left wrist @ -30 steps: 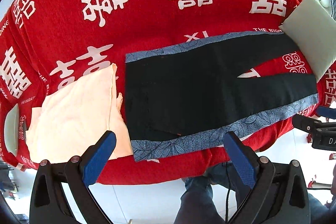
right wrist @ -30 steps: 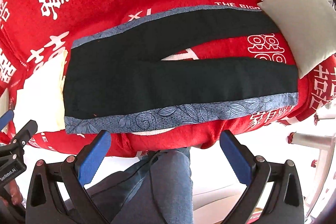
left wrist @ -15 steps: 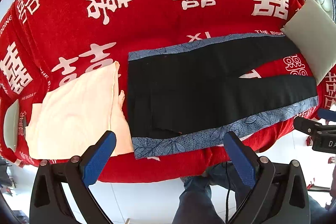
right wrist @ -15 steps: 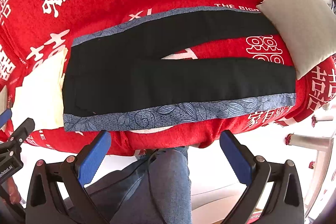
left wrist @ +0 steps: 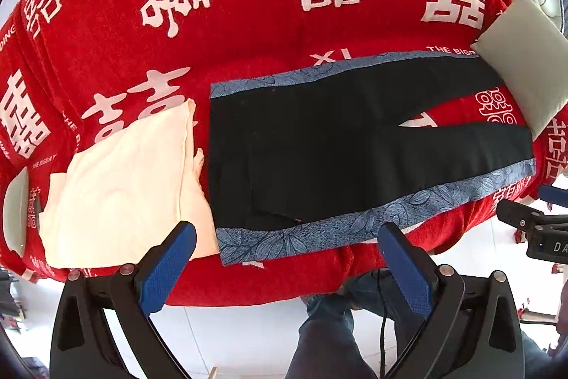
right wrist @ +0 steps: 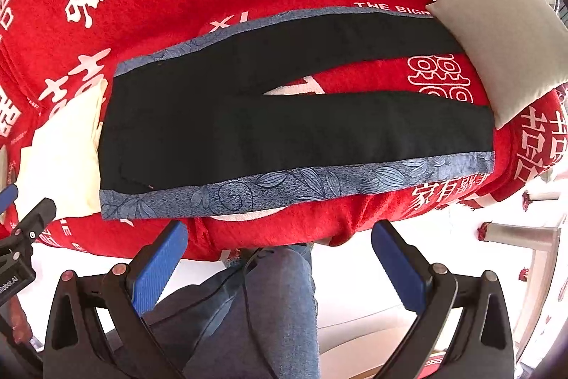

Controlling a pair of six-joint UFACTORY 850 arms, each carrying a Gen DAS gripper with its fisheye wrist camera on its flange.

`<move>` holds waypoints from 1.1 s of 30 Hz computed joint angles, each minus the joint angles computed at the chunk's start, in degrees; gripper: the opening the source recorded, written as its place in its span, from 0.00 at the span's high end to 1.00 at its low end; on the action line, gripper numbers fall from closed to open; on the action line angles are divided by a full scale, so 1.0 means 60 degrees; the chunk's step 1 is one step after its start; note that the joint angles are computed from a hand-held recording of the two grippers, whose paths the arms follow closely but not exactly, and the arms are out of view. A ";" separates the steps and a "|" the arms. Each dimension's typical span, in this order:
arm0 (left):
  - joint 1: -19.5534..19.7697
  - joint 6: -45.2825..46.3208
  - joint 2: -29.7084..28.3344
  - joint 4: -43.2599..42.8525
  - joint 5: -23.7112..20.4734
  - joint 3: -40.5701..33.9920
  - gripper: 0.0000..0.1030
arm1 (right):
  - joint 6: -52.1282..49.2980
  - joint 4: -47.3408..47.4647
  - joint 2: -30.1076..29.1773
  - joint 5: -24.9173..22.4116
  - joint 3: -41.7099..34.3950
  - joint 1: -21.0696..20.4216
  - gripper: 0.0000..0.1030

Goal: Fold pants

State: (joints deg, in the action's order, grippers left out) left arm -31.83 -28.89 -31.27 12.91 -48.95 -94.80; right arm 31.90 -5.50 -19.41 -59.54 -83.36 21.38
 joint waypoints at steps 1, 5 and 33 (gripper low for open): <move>-0.0017 0.0021 -0.0002 0.0019 0.0020 -0.0001 0.00 | -0.0025 -0.0014 0.0008 -0.0007 0.0013 0.0011 0.00; -0.0094 -0.0126 -0.0002 0.0178 0.0100 0.0052 0.00 | -0.0176 0.0061 0.0018 -0.0019 0.0100 0.0014 0.00; 0.1399 0.4644 -0.0580 -1.0424 0.3875 0.3603 0.00 | -0.9494 1.3935 -0.1414 0.2849 0.3701 -0.1260 0.11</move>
State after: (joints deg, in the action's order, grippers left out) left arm -23.44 -1.03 -34.75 -49.63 -25.70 -73.18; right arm -25.06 78.11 -27.90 -42.44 -61.15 13.81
